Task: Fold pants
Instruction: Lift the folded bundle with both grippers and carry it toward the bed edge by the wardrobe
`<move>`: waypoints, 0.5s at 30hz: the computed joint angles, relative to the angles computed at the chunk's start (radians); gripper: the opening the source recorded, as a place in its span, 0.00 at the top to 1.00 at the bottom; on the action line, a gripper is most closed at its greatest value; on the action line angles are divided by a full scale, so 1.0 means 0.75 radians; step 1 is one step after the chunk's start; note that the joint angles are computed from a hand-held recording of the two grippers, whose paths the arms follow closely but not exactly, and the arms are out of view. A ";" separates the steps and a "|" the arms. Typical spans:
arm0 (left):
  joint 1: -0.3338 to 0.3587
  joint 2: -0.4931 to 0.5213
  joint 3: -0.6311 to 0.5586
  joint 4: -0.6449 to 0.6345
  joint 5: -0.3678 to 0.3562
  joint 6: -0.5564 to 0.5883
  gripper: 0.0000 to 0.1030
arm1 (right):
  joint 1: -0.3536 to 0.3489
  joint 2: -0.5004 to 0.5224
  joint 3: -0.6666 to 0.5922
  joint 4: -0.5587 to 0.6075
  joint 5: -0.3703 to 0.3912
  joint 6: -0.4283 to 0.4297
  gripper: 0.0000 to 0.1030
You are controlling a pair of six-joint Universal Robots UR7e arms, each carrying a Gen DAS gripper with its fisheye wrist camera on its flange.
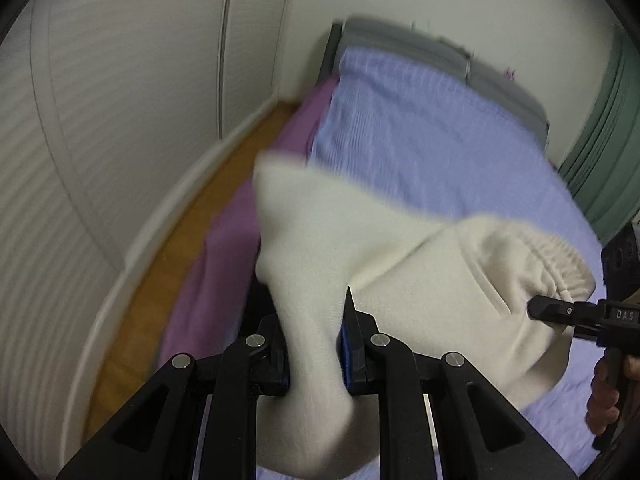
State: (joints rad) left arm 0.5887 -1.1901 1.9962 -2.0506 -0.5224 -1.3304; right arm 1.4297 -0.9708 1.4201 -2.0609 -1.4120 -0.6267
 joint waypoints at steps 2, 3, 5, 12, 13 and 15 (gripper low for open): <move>-0.014 -0.012 0.075 -0.076 0.006 -0.035 0.82 | -0.028 0.000 0.052 -0.035 -0.064 -0.008 0.71; -0.027 -0.025 0.118 -0.138 0.005 -0.046 0.82 | -0.053 -0.017 0.087 -0.048 -0.070 -0.008 0.71; -0.043 -0.033 0.142 -0.169 -0.003 -0.060 0.81 | -0.077 -0.034 0.108 -0.047 -0.083 0.014 0.71; -0.013 -0.033 0.127 -0.131 -0.032 -0.030 0.64 | -0.119 -0.026 0.122 -0.070 -0.155 0.185 0.66; -0.008 -0.037 0.129 -0.111 -0.036 -0.038 0.53 | -0.124 -0.022 0.123 -0.080 -0.173 0.191 0.61; -0.013 -0.044 0.127 -0.030 -0.031 -0.095 0.43 | -0.123 -0.037 0.149 -0.130 -0.232 0.182 0.50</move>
State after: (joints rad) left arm 0.5787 -1.2233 2.0915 -2.0733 -0.5455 -1.4016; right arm 1.3373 -0.9982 1.5316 -2.1581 -1.5858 -0.4906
